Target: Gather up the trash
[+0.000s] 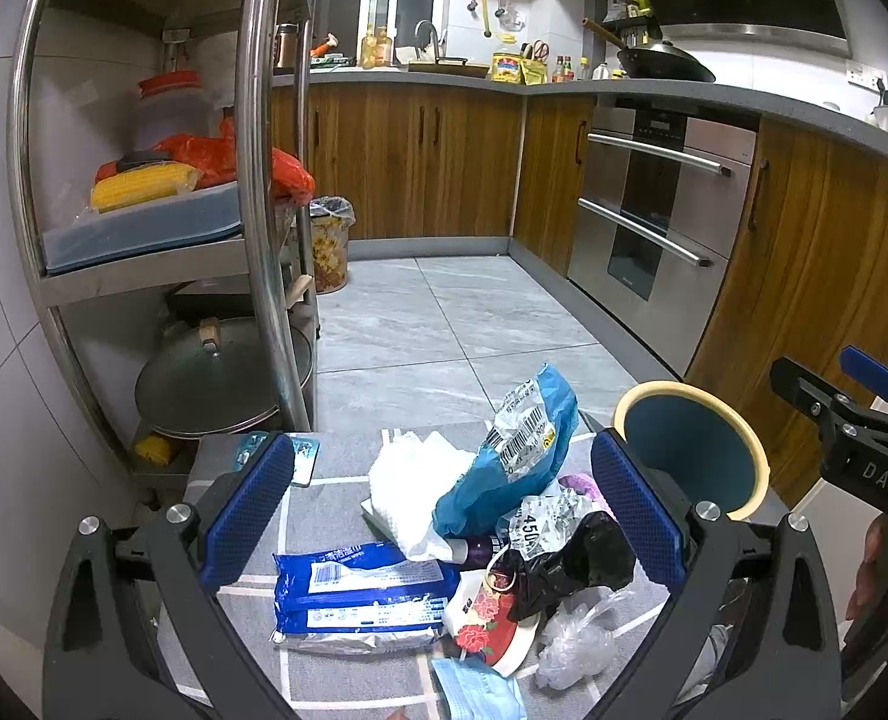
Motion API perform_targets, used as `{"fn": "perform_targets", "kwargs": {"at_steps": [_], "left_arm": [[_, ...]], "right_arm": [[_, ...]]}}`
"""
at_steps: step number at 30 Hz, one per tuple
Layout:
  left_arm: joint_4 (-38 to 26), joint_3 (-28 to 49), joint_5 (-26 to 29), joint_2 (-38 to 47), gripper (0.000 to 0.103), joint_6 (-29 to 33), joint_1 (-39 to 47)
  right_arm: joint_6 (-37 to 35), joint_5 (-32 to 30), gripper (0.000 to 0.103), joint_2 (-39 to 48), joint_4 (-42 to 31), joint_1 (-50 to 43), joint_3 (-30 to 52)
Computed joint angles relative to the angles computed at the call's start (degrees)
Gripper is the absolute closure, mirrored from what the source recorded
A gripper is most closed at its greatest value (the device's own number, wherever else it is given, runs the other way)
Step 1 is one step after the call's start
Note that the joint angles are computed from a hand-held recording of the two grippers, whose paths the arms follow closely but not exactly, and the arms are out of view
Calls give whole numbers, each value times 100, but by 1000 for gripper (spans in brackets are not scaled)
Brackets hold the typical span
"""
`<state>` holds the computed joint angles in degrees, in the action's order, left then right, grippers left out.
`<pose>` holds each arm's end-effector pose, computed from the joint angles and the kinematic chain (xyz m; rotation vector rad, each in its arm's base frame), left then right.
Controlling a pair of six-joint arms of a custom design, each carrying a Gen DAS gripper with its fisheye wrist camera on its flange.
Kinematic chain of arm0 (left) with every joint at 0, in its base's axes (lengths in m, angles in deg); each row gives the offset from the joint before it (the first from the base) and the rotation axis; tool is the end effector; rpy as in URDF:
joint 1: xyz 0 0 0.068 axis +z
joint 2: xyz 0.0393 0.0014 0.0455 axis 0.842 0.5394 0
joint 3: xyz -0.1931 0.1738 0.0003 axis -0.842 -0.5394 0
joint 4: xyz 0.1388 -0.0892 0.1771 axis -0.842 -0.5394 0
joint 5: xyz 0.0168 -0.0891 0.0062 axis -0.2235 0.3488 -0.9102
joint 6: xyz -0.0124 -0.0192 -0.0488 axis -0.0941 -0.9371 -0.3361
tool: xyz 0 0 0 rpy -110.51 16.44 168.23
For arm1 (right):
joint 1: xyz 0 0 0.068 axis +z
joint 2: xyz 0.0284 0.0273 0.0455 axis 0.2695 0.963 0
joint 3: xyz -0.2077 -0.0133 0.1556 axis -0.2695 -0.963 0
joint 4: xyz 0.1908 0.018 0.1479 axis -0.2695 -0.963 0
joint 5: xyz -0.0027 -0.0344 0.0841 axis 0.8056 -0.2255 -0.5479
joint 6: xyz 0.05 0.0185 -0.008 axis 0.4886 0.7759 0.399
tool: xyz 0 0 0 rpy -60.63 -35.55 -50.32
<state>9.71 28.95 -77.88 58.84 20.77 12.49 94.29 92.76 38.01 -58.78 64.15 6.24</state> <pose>0.1445 -0.1104 0.3363 -0.1892 2.1111 0.0373 0.1978 0.1960 0.3306 -0.2391 2.0545 0.1235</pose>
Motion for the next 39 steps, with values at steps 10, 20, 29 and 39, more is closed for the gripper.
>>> {"fn": "perform_targets", "kwargs": {"at_steps": [10, 20, 29, 39], "left_arm": [[-55, 26, 5, -9, 5, -11, -6], [-53, 23, 12, -17, 5, -12, -1], [-155, 22, 7, 1, 5, -17, -4], [-268, 44, 59, 21, 6, -38, 190]], "right_arm": [[6, 6, 4, -2, 6, -8, -24], [-6, -1, 4, -26, 39, -19, -97], [22, -178, 4, -50, 48, -65, -140], [191, -816, 4, -150, 127, -359, -430]]}}
